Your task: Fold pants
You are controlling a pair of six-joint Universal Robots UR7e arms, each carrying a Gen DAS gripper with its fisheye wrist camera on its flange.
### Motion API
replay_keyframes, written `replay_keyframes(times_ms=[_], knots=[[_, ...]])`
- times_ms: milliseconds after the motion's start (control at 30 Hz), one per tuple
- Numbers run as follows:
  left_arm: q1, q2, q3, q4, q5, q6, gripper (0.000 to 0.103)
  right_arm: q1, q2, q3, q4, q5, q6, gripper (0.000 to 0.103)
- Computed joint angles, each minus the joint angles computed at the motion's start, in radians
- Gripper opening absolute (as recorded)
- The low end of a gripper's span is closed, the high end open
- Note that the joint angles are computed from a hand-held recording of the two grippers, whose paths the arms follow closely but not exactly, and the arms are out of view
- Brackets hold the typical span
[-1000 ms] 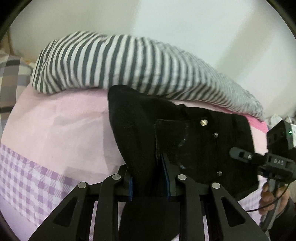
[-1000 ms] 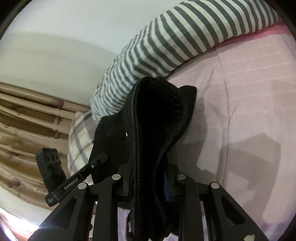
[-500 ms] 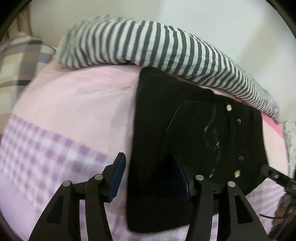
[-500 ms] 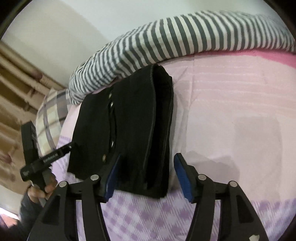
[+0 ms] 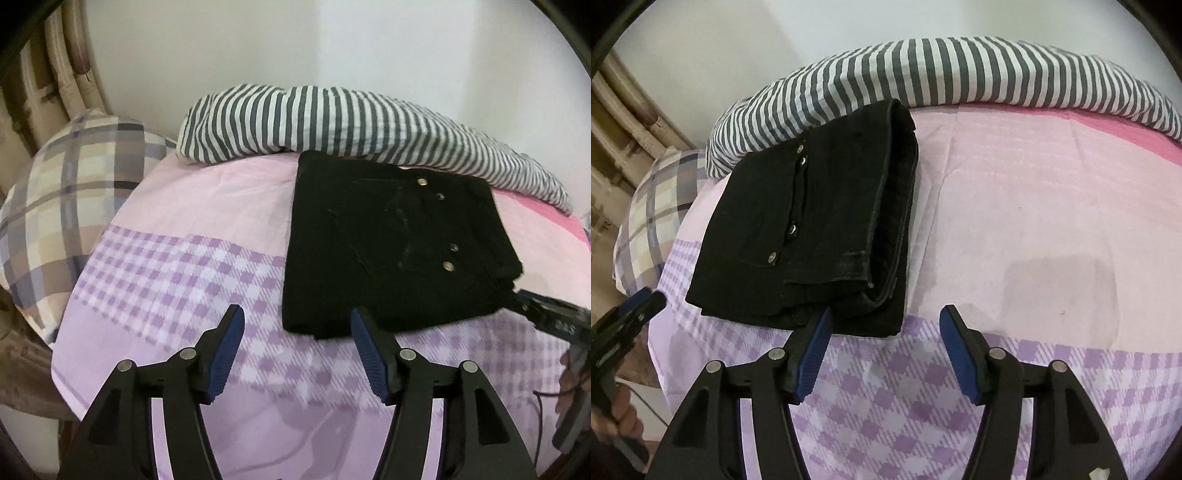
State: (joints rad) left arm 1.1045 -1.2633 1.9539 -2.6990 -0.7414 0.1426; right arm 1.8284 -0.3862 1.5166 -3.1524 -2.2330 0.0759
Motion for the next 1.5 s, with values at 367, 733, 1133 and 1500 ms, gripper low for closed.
replay_keyframes(times_ms=[367,733,1133,1500], knots=[[-0.028,-0.075,0.092,-0.005,0.000,-0.040,0.063,0.119,0.047,0.014,-0.168,-0.162,-0.066,0.081],[-0.043,-0.127,0.157,-0.040,-0.001,-0.032,0.064,0.214,0.148,-0.060,-0.312,-0.332,-0.153,0.100],[-0.052,-0.128,0.174,-0.091,0.011,0.004,0.064,0.257,0.189,-0.120,-0.311,-0.371,-0.215,0.102],[-0.051,-0.116,0.178,-0.112,0.024,0.030,0.064,0.252,0.189,-0.110,-0.277,-0.370,-0.184,0.102]])
